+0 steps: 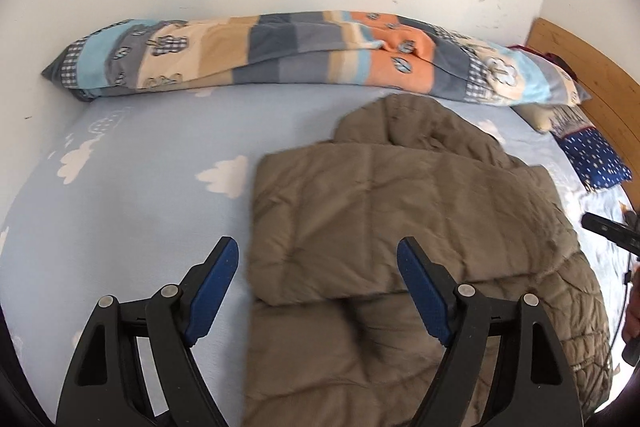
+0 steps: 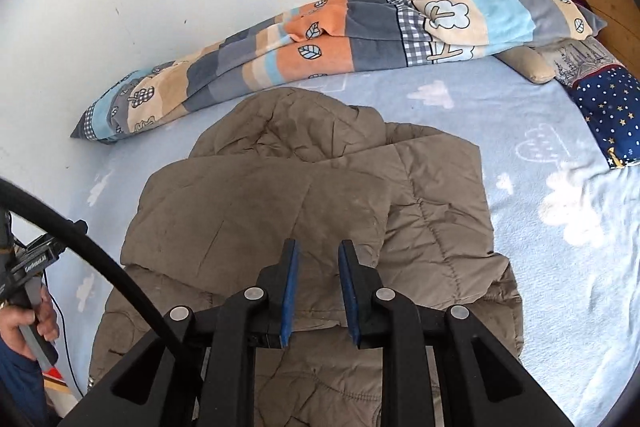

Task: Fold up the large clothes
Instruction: 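Release the folded edge with the right gripper and smooth the jacket, then grasp the jacket hem near the zipper pulls with both grippers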

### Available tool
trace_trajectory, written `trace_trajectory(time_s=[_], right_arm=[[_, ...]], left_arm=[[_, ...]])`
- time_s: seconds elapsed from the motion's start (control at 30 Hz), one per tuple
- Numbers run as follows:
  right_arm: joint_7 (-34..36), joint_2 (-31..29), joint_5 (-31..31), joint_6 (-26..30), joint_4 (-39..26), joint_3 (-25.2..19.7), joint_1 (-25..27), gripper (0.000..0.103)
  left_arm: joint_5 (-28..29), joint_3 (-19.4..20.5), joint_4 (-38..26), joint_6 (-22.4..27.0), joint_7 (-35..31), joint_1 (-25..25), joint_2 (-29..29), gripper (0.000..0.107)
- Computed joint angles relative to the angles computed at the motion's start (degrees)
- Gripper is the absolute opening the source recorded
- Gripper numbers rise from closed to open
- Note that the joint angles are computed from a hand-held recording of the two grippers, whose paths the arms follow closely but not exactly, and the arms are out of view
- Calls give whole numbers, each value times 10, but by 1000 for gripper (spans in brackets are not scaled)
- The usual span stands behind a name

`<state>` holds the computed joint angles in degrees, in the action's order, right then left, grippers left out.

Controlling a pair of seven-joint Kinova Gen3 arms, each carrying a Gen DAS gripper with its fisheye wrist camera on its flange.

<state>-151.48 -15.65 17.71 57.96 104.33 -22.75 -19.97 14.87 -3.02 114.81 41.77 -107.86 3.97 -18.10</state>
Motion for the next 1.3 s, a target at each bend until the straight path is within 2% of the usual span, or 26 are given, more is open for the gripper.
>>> trace_trajectory(time_s=[0.2,0.33,0.4,0.53,0.63,0.73,0.83,0.9,1.0,1.13,1.2,1.3], right_arm=[[4,7,-21,-4,2,17,-6,22],[19,21,-30,-3,15,19,-13,22],[27,36,-47,-8,25,31,-18,22],[43,54,-75,-27,48,53,-28,23],[33,30,-83,-25,47,56,-26,23],[14,-13,-70,-9,36,31,-18,23],[-1,-63,-59,9,25,-5,-4,26],[-7,-104,-63,19,26,-27,7,27],[-5,-156,-80,51,23,-60,24,28],[-2,-221,-115,100,22,-95,50,31],[0,-256,-138,125,26,-99,59,33],[-3,-303,-182,155,32,-95,69,38]], left_arm=[[-41,57,16,-5,52,14,24,81],[-89,95,25,-5,111,21,70,81],[-93,96,28,2,129,27,94,81],[-73,74,25,17,140,39,79,81],[-35,80,32,24,109,6,13,81],[-31,57,41,36,91,12,-67,81],[-74,25,42,67,108,42,-147,81],[-91,18,52,77,117,39,-197,81],[-99,-11,63,121,104,17,-265,81],[-116,-54,80,199,100,-2,-323,81],[-116,-70,83,235,93,-10,-333,81],[-113,-128,81,293,100,-3,-328,81]])
